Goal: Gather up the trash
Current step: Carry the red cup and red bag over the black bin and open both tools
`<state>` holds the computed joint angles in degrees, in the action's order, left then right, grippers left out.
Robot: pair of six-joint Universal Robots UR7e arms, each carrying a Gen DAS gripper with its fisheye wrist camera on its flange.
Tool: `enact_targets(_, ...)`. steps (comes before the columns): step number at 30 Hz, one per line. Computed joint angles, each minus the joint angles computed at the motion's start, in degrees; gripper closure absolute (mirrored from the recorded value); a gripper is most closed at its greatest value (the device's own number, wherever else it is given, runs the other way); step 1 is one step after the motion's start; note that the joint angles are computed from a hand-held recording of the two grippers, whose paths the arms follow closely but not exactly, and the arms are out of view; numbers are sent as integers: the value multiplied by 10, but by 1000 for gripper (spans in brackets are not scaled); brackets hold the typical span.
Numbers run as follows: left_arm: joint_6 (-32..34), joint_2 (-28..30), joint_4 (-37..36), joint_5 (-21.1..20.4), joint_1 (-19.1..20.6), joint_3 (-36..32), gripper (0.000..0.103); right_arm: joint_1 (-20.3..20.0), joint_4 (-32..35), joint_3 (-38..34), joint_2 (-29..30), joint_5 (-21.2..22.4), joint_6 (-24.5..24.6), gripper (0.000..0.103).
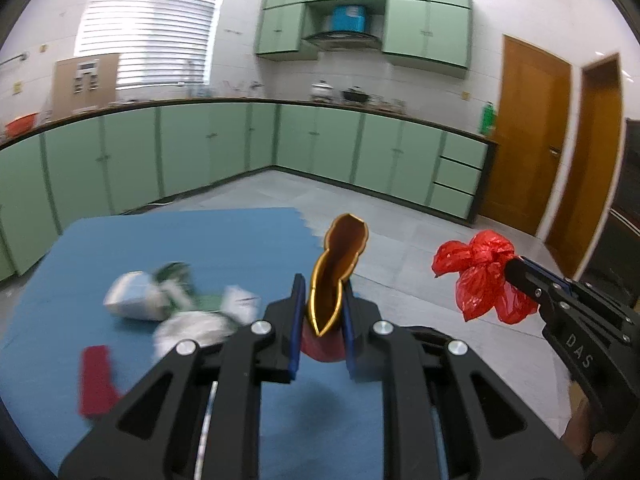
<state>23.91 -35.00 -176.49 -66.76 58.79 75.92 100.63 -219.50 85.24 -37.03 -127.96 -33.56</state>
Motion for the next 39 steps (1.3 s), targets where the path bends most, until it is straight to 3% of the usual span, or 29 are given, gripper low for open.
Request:
enact_targets(11,-15,111,66,-51,-28,-97,87,-75,-19,58,-63,-22,10,98)
enact_targets(23,-32,208,145,-35,-31,-207,85,-145,55,53,-73,1,58,98)
enact_targets(27,-40,241,196,-26,-29,-261,80,-164,92,44,-72,6,75,95)
enact_targets(30,-48,250,218,-29,-27,-278,62,-174,105,38,-71,6,83,91)
enact_targets(33,-51,252,218,-31,-26,-283,56,-178,98,45,-73,10,86,65)
enact_targets(35,-51,250,210,-29,-27,-281,53,-178,85,51,-75,5,85,58)
enact_targets(37,-51,240,197,-25,-26,-268,47,-173,55,46,-69,-13,84,24)
enact_targets(39,-52,224,175,-18,-25,-250,39,-158,1,30,-51,-47,67,6)
